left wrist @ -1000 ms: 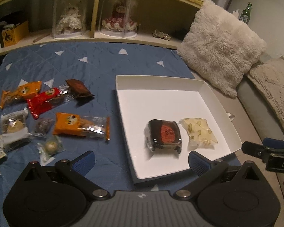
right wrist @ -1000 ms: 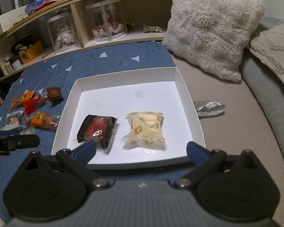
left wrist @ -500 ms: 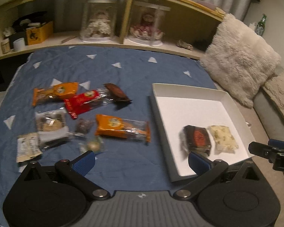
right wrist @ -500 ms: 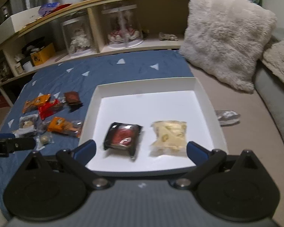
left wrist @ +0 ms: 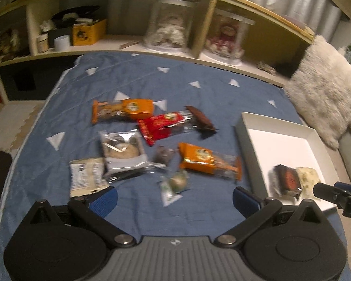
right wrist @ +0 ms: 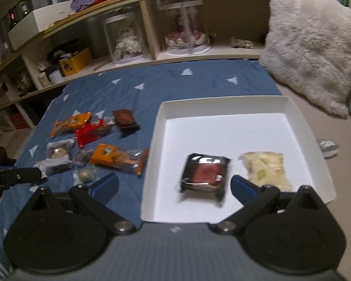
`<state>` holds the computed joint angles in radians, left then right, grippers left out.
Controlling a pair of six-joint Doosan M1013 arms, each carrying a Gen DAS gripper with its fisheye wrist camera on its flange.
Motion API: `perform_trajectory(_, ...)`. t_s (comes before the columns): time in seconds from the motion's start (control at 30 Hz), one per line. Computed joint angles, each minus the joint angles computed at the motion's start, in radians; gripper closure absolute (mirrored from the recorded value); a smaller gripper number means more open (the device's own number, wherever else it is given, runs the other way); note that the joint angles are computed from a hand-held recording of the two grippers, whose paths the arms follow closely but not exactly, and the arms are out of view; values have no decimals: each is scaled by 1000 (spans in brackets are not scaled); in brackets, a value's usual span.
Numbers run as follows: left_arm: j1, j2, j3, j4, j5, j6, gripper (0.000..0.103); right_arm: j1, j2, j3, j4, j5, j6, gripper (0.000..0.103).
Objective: Organize snacks
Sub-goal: 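Lift both tools away from the tray back toward the snacks, then grasp the white printed packet with the left tool while the right tool grasps the green-wrapped ball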
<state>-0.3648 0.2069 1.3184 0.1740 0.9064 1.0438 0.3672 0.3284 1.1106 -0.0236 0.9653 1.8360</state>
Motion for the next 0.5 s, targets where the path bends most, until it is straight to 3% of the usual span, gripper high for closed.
perform_trajectory(0.5,82,-14,50,61,3,-98,0,41,72,-54,109,-29,-42,1)
